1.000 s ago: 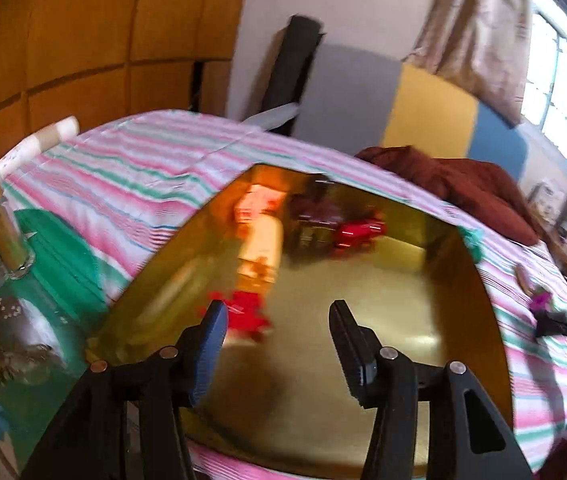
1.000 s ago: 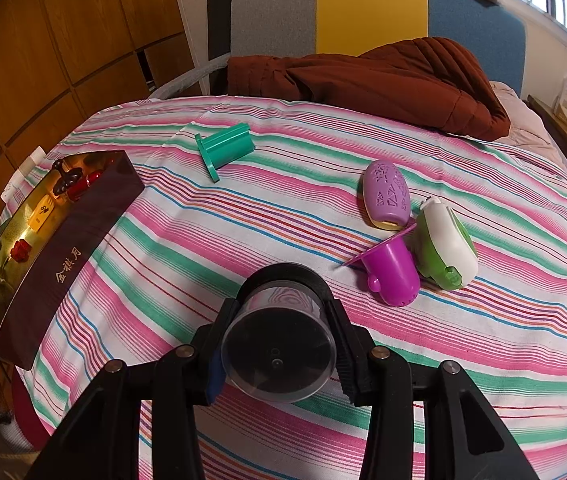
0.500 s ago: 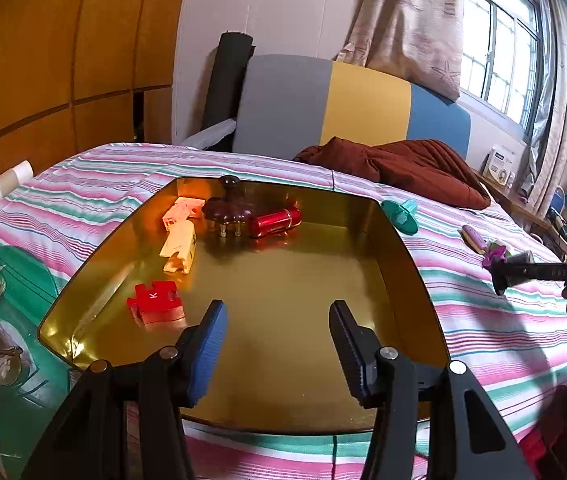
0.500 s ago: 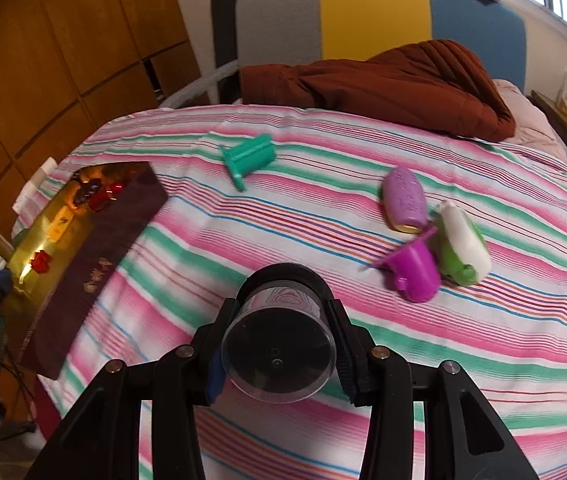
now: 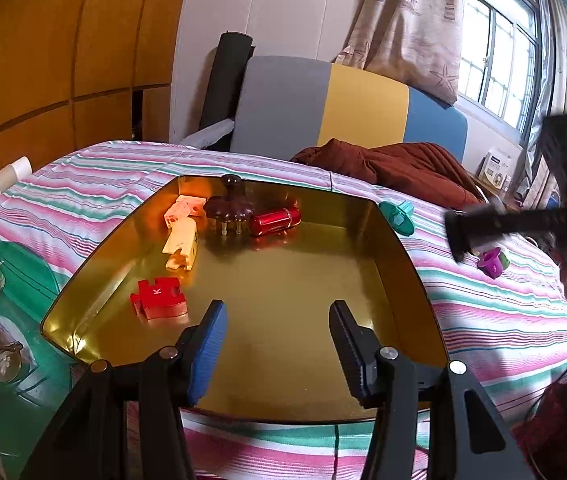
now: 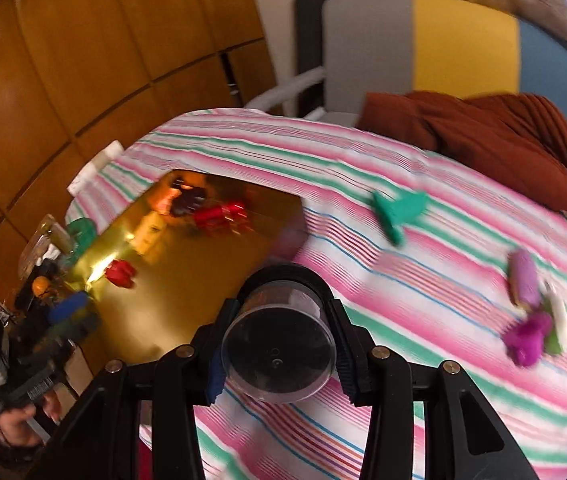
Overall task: Organize rigid objects
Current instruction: 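Lower the black cup into the gold tray and open the right tool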
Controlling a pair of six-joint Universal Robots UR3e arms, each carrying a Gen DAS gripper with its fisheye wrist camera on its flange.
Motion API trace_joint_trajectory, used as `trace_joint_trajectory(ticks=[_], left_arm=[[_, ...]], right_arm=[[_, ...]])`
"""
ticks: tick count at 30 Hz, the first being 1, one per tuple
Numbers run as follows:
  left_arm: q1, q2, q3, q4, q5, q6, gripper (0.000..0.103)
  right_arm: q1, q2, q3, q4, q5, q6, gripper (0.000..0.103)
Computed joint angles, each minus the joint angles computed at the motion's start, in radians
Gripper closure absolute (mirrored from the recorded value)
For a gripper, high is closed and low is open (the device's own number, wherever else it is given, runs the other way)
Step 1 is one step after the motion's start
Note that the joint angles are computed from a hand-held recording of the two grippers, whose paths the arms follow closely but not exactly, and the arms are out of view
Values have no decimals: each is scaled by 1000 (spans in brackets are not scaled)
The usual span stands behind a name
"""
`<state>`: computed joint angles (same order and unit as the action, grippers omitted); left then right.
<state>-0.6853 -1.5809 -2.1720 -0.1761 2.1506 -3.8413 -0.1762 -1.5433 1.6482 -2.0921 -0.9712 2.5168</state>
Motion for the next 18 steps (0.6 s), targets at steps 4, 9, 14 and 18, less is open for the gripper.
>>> trace_joint_trajectory(ticks=[4, 9, 14, 18], left_arm=[[-8, 10, -9, -3, 2, 0, 49], [-12, 28, -20, -16, 2, -9, 49], [-21, 40, -20, -24, 11, -15, 49], [-25, 43, -19, -28, 9, -18, 49]], right_arm=[[153, 106, -129, -33, -68, 69, 58], [337, 320, -379, 4, -256, 157, 58], [427, 515, -630, 118, -415, 216, 58], [455, 632, -786, 190, -477, 227, 58]])
